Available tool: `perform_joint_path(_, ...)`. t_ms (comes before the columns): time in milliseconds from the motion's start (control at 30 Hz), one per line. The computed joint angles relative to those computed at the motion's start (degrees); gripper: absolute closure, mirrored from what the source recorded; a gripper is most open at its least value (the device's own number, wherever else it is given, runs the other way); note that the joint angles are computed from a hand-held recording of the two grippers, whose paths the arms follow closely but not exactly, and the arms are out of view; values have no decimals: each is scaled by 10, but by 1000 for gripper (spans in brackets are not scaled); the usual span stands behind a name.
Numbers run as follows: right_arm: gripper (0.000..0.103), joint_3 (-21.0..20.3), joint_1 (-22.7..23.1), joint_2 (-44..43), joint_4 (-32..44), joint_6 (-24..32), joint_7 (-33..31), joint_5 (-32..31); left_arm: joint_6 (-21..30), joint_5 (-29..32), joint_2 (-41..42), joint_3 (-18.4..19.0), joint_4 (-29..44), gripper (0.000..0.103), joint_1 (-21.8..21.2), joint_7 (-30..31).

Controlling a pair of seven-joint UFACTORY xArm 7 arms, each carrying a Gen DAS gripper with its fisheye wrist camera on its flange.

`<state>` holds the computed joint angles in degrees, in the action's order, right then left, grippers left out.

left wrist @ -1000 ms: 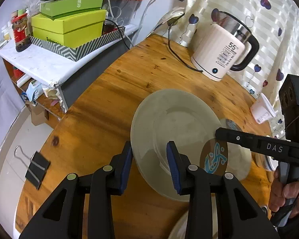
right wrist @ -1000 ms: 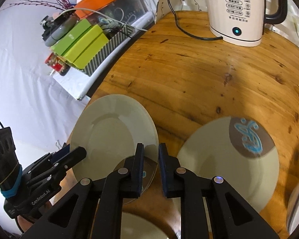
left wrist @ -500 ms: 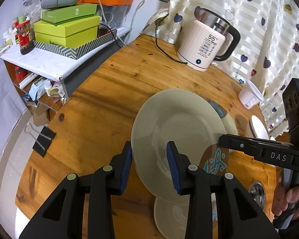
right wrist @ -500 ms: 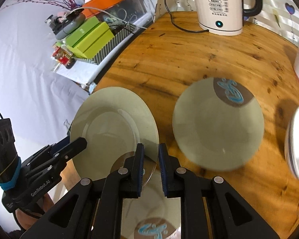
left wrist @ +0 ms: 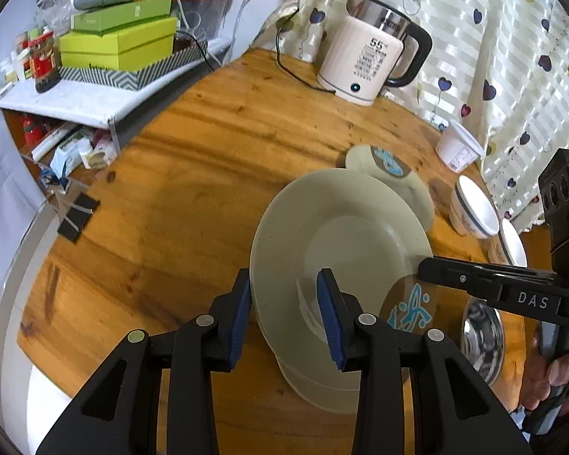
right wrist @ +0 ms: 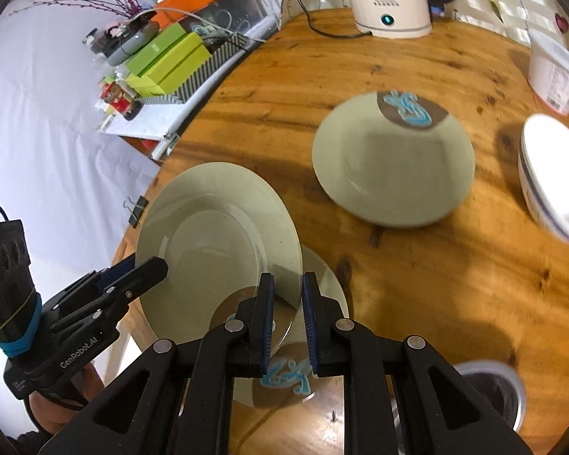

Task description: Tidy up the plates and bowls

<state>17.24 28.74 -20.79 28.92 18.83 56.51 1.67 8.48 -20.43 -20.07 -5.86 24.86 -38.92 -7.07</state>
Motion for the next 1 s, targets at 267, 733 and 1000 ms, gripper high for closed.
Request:
perform_joint_path(267, 88, 8, 12, -8, -31, -6, 25, 8, 2, -5, 2, -7, -16, 67, -14, -6)
perform_joint_path(733, 88, 8, 18, -9, -42, 10, 43, 4, 16, -23, 18, -12, -13, 67, -29, 5)
perform_joint_path(1000, 86, 8, 18, -1, -36, 18, 43, -1, 19, -22, 25, -21, -9, 67, -21, 6)
